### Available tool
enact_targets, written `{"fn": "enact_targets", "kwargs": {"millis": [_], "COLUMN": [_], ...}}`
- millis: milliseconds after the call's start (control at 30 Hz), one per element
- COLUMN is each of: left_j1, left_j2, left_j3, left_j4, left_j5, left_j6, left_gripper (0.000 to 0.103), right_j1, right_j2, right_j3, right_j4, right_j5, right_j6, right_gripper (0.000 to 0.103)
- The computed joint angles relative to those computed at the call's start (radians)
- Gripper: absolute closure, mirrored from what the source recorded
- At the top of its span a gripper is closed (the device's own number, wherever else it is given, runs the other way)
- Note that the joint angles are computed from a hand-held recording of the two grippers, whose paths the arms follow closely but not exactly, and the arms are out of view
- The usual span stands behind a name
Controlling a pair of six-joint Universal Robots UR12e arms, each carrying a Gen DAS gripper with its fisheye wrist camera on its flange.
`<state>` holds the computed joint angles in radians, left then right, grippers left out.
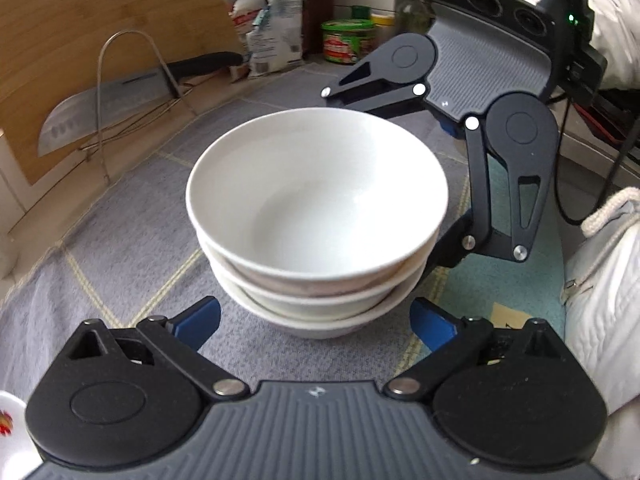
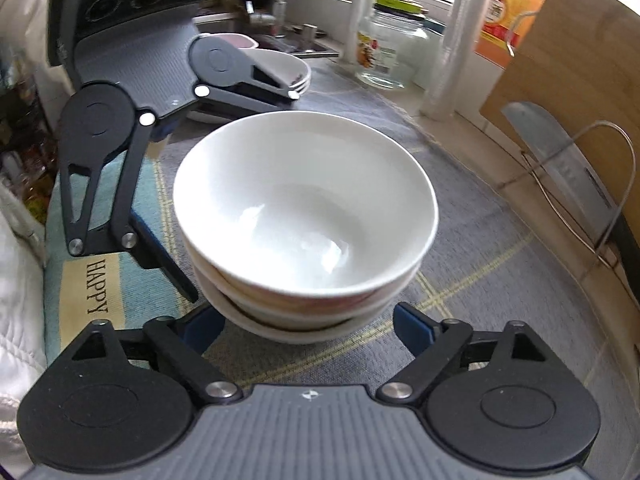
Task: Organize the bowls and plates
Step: 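Grasp the three-bowl stack from opposite sides with both grippers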
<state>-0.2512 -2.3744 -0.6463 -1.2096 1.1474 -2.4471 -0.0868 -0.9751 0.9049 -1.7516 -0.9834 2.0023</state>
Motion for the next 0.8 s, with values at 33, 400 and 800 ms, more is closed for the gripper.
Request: {"fn": "enact_targets", "kwargs": {"millis": [33, 400, 800], "left_j1": [0.0, 0.003, 0.003], "left_j2": [-0.008, -0.065, -0.102], "left_j3": [0.017, 0.149, 0.223], "left_j4": [-0.02, -0.158, -0.224], "left_j5": [-0.009, -0.02, -0.027], "left_j6": [0.009, 0.094, 0.132], "left_gripper": [0.01, 0.016, 0.013], "right_j1": [-0.001, -0.002, 0.001], "right_j2": [0.003, 0.021, 0.028], "right_j3": [-0.009, -0.051, -0.064], "right_j4": [0.02, 0.074, 0.086], "right_j5": [0.006, 0.013, 0.004], "right_j6": [-0.01, -0.035, -0.037], "right_gripper": [0.015, 0.019, 0.018]}}
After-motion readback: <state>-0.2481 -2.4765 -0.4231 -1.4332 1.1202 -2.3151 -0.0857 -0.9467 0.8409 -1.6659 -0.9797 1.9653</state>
